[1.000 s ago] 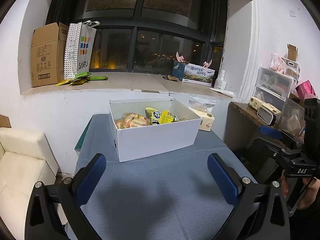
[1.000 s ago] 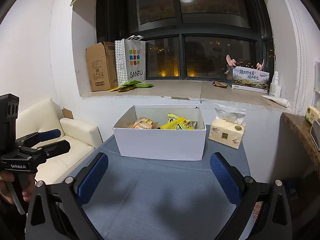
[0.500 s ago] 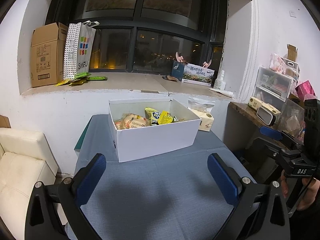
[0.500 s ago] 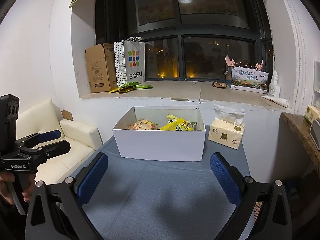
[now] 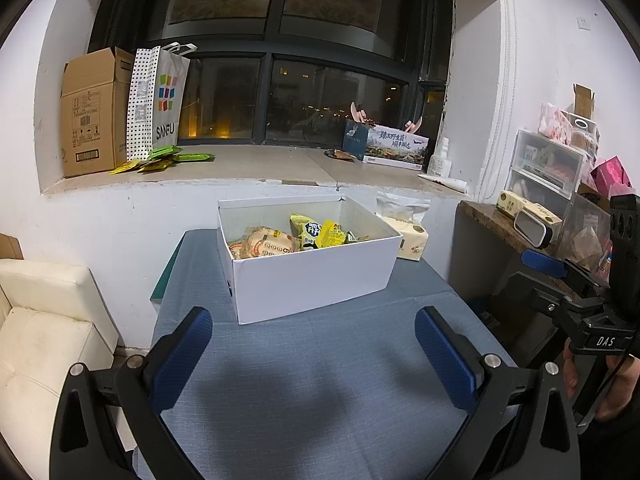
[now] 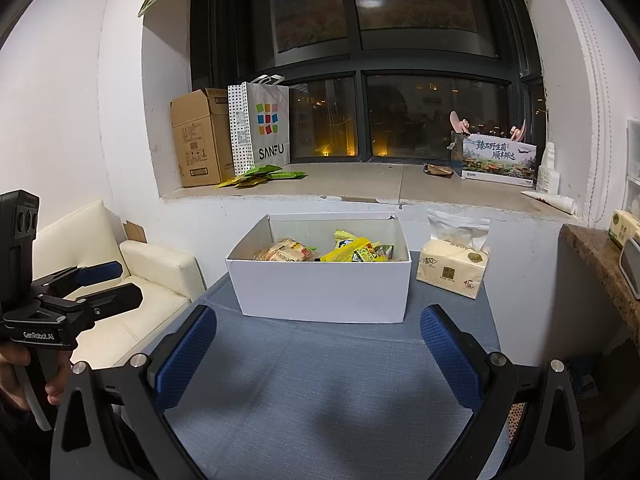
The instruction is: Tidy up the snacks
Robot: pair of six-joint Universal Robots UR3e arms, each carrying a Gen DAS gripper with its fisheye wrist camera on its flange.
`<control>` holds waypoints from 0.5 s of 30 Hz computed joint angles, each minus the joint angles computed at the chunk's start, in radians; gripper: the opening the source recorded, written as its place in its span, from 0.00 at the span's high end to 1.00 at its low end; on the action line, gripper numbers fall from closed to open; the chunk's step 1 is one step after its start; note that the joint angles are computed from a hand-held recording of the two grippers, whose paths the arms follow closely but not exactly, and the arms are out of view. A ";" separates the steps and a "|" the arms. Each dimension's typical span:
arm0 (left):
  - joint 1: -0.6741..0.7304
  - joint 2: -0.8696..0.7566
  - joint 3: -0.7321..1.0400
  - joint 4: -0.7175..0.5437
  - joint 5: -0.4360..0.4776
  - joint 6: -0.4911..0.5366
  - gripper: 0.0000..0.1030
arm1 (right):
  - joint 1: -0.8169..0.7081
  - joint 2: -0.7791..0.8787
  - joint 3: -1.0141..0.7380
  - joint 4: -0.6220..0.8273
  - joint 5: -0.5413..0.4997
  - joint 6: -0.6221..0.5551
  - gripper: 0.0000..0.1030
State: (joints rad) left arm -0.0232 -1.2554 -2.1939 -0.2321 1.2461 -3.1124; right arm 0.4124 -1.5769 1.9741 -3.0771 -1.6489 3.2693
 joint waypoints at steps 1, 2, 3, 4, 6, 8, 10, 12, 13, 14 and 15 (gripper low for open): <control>-0.001 -0.001 0.002 -0.002 0.002 0.002 0.00 | 0.000 0.000 0.000 0.000 -0.001 -0.001 0.00; -0.001 0.001 0.001 -0.002 0.001 0.003 0.00 | 0.000 -0.001 0.000 0.000 -0.001 0.000 0.00; -0.001 0.001 0.002 -0.003 -0.001 0.003 0.00 | 0.001 -0.002 0.001 0.000 -0.002 0.000 0.00; -0.004 0.000 0.004 -0.003 0.001 0.004 0.00 | 0.000 -0.002 0.001 0.000 -0.001 -0.001 0.00; -0.009 -0.007 0.008 -0.001 0.008 0.005 0.00 | 0.000 -0.003 0.001 0.002 -0.002 0.000 0.00; -0.009 -0.009 0.010 -0.003 0.007 0.006 0.00 | 0.000 -0.004 0.000 0.004 -0.004 0.001 0.00; -0.012 -0.009 0.012 -0.006 0.008 0.007 0.00 | 0.002 -0.005 -0.001 0.005 -0.005 0.002 0.00; -0.016 -0.012 0.016 -0.007 0.011 0.008 0.00 | 0.003 -0.004 -0.002 0.005 -0.008 0.003 0.00; -0.017 -0.013 0.018 -0.009 0.011 0.010 0.00 | 0.003 -0.004 -0.002 0.005 -0.007 0.002 0.00; -0.018 -0.014 0.019 -0.010 0.011 0.011 0.00 | 0.004 -0.004 -0.001 0.002 -0.008 0.002 0.00; -0.019 -0.016 0.021 -0.010 0.012 0.013 0.00 | 0.005 -0.004 -0.002 0.004 -0.011 0.003 0.00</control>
